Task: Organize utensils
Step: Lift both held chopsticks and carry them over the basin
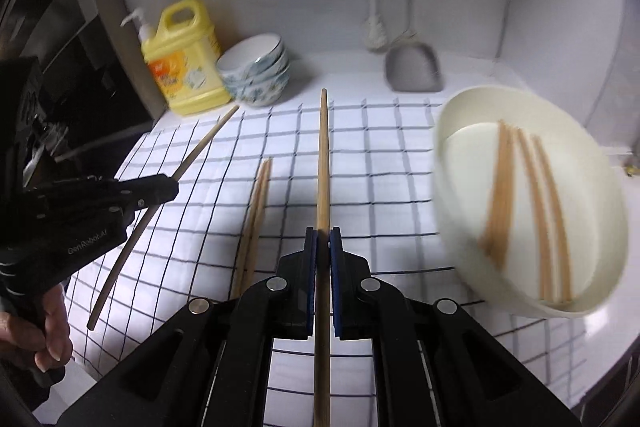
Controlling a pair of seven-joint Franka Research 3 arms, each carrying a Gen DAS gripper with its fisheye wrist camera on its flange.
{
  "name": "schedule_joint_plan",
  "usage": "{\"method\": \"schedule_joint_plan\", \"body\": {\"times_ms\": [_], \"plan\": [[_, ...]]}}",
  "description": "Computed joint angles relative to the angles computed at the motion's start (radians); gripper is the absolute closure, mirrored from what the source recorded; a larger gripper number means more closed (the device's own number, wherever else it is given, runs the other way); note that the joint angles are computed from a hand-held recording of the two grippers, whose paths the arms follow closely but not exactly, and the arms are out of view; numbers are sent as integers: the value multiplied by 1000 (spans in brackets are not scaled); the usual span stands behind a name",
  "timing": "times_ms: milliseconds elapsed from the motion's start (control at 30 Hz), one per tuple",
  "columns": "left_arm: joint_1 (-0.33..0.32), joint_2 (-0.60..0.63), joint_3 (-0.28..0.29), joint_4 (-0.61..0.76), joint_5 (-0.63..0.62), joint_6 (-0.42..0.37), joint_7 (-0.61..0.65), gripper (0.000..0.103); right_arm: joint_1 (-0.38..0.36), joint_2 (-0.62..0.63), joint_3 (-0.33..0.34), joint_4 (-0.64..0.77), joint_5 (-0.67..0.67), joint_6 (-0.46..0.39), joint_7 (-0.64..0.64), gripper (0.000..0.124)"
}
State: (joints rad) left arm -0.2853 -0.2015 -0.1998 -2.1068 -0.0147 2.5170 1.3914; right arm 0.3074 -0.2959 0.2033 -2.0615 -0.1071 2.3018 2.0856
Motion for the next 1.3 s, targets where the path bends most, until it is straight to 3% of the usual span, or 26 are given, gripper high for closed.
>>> {"method": "schedule_joint_plan", "body": {"times_ms": [267,500,800,1033,1300], "plan": [[-24,38,-3,71,-49,7,97,96,-55,-65,20,21,-98,-74,82,118],[-43,65,-6,147,-128,-29,235,96,-96,-121,47,2,-158,-82,205,118],[-69,109,-43,247,-169,-7,312,96,-143,-206,38,-29,-169,-101,257,118],[-99,224,-97,370,-76,11,223,96,-185,-242,-12,-68,-140,-69,191,118],[-170,472,-127,645,85,-70,62,96,-237,-233,-90,-122,-43,-6,60,118]]}}
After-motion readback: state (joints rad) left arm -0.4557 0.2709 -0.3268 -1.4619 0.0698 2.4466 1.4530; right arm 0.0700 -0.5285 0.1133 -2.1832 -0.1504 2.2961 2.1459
